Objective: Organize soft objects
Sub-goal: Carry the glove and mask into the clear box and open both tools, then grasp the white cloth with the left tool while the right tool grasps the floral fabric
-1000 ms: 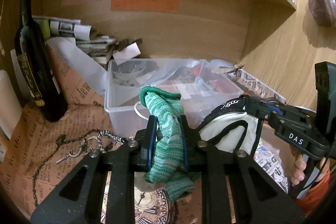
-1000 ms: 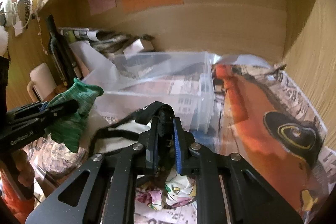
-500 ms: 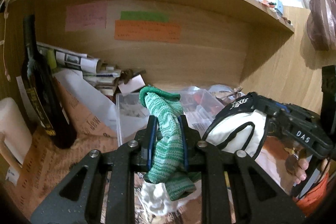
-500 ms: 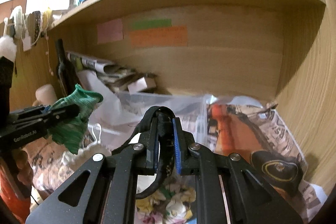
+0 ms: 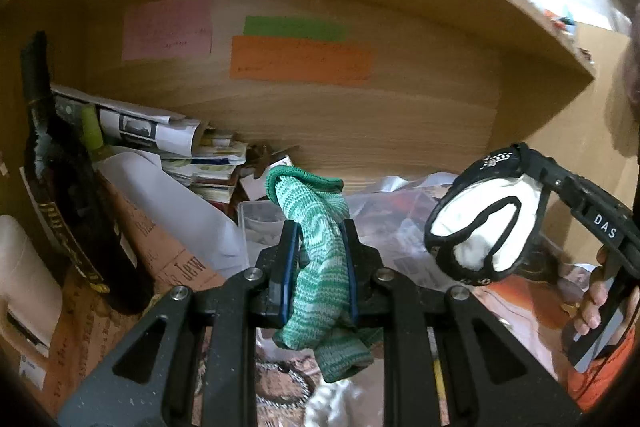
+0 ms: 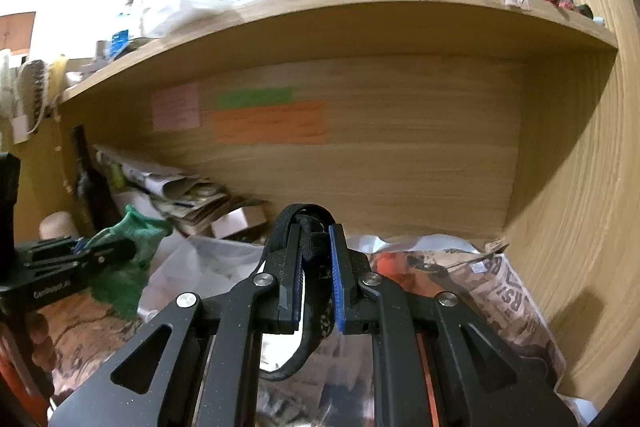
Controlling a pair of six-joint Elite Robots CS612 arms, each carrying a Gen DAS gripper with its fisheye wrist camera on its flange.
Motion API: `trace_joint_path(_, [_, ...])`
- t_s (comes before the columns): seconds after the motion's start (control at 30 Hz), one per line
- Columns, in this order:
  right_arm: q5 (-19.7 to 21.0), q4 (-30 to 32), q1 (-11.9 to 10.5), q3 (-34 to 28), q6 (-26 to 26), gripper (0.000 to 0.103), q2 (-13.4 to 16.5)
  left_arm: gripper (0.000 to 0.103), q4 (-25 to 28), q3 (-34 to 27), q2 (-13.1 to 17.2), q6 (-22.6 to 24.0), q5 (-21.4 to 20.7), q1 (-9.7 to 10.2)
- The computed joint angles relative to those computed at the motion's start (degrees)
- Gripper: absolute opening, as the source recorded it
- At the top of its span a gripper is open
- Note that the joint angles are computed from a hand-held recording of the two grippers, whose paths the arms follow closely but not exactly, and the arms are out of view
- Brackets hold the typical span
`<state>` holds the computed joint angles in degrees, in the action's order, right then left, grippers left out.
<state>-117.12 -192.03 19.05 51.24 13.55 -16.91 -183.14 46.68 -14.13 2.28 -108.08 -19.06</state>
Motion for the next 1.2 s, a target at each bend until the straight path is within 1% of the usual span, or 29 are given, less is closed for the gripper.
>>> trace_joint_path(0.1, [-0.33, 2.05, -0.3, -2.01, 0.93, 0.011, 0.96, 0.021, 4.61, -4.25, 1.88, 0.11, 0.48, 0.01])
trace_joint_path(0.23, [0.42, 6.59, -0.84, -5.28, 2.52, 0.011, 2.61, 0.021, 11.56, -10.1, 4.56, 1.0, 1.84, -0.22])
trace_joint_path(0.37, [1.6, 11.85, -1.25, -8.38, 3.49, 0.011, 4.23, 0.021, 18.73, -15.59, 7.11, 1.66, 1.47, -0.37])
trace_joint_path(0.53, [5.53, 18.79, -1.77, -11.01, 3.83, 0.011, 5.55, 0.021, 23.93, -19.07, 8.88, 4.02, 2.26, -0.91])
trace_joint_path(0.57, [6.26, 20.0, -1.84, -11.49, 3.71, 0.011, 5.78, 0.021, 25.59, -20.94, 9.81, 4.73, 2.18, -0.85])
trace_joint_path(0.67, [8.65, 24.29, -2.05, -12.56, 3.18, 0.011, 6.16, 0.021, 27.9, -22.27, 10.41, 5.74, 2.66, -1.0])
trace_joint_path(0.7, [10.08, 26.06, -2.22, -12.85, 3.05, 0.011, 6.21, 0.021, 28.34, -22.08, 10.27, 5.87, 3.11, -1.08])
trace_joint_path(0.77, [11.57, 28.4, -2.38, -13.34, 2.55, 0.011, 6.31, 0.022, 28.71, -21.39, 9.87, 6.12, 3.07, -1.06])
trace_joint_path(0.87, [12.74, 30.59, -2.4, -13.44, 2.14, 0.012, 6.21, 0.031, 28.78, -21.04, 9.62, 6.03, 2.58, -0.96])
trace_joint_path(0.93, [13.9, 31.84, -2.5, -13.09, 2.02, 0.016, 5.85, 0.048, 27.55, -20.78, 9.58, 5.75, 2.97, -0.92])
trace_joint_path(0.97, [14.28, 31.98, -2.55, -12.89, 2.02, 0.023, 5.69, 0.051, 26.1, -19.75, 9.13, 5.56, 3.15, -0.92])
trace_joint_path(1.0, [14.48, 31.98, -2.56, -12.49, 2.06, 0.035, 5.41, 0.055, 24.53, -18.41, 8.5, 5.42, 3.24, -0.9])
trace_joint_path(1.03, [14.51, 31.81, -2.56, -12.3, 2.08, 0.041, 5.26, 0.057, 23.36, -17.29, 7.93, 5.37, 3.21, -0.84])
trace_joint_path(1.07, [14.22, 30.73, -2.5, -11.51, 2.1, 0.052, 4.87, 0.057, 22.15, -16.1, 7.31, 5.37, 3.14, -0.79])
trace_joint_path(1.1, [13.78, 29.77, -2.4, -11.12, 2.04, 0.059, 4.67, 0.059, 20.86, -14.75, 6.59, 5.34, 3.1, -0.75])
trace_joint_path(1.17, [13.07, 27.99, -2.25, -9.91, 1.61, 0.066, 3.98, 0.065, 17.9, -11.78, 5.04, 5.06, 2.81, -0.62])
trace_joint_path(1.2, [12.36, 26.66, -2.1, -9.11, 1.24, 0.07, 3.49, 0.072, 16.27, -10.31, 4.29, 4.76, 2.62, -0.56])
